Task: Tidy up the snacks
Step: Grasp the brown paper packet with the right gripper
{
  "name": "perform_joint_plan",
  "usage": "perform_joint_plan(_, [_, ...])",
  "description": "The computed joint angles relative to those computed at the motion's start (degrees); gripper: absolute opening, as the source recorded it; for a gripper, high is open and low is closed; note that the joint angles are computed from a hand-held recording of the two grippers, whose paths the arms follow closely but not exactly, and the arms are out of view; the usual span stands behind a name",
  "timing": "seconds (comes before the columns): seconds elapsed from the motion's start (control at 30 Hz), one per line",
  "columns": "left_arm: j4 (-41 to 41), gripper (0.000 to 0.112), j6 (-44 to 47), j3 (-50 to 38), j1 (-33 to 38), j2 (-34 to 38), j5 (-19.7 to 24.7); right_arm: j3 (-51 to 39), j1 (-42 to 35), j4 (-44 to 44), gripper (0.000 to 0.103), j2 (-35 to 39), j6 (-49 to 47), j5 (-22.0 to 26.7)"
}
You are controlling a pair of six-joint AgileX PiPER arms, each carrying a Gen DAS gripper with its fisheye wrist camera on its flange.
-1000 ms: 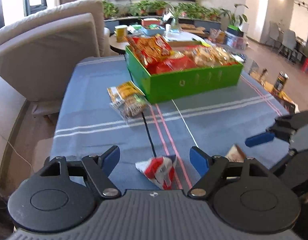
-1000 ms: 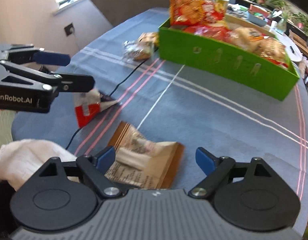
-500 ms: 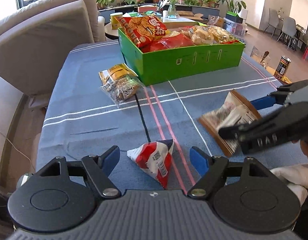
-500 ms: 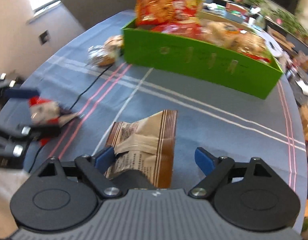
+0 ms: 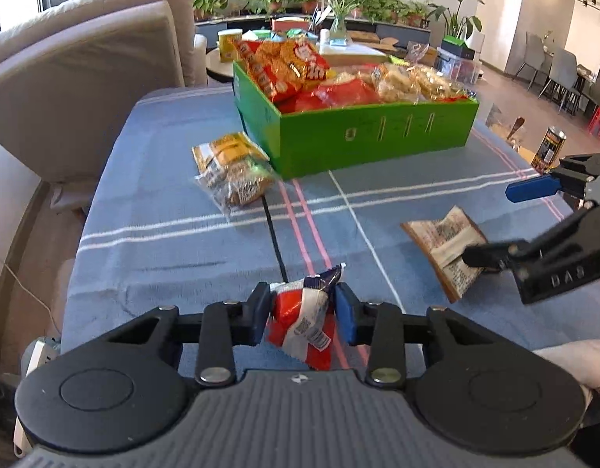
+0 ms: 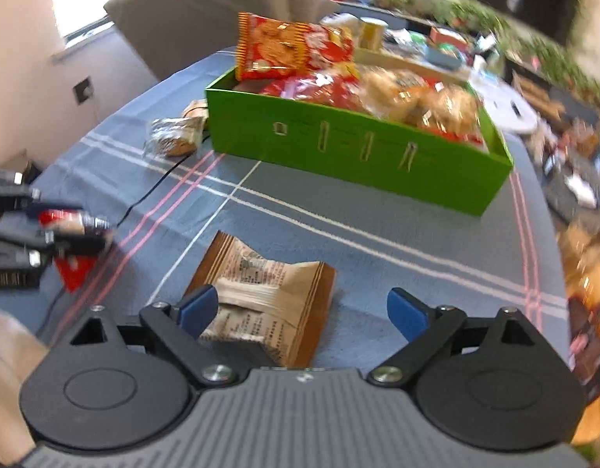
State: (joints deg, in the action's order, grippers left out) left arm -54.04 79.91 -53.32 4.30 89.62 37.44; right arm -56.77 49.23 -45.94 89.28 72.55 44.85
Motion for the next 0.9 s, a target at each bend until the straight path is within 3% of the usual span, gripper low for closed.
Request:
perform_joint_plan(0.23, [-0.1, 0.032, -0.6, -0.7, -1.7, 0.0, 0.0, 0.5, -1.2, 7.6, 0.102, -1.9, -19.5, -0.5])
perform_joint_plan(0.37, [1.9, 0.033, -2.1, -0.9, -3.3, 0.5, -1.0, -2.0, -2.1, 6.9, 0.102, 1.9, -21.3, -0.2])
perform_joint_plan(0.5, [1.7, 0.064, -0.6, 0.7, -4.5, -0.2, -3.8, -3.9, -2.8, 3.6, 0.102, 5.1, -19.8, -1.3])
perform_joint_plan(0.57, [1.0, 0.069, 1.0, 1.2, -4.8, -0.4, -4.7, -4.7, -3.4, 2.3, 0.102, 6.2, -18.9, -2.0])
perform_joint_plan(0.9, [6.1, 0.067, -4.5, -1.3, -6.6, 3.9, -4.9, -5.0, -8.2, 2.8, 0.102, 7.0, -17.7, -8.7])
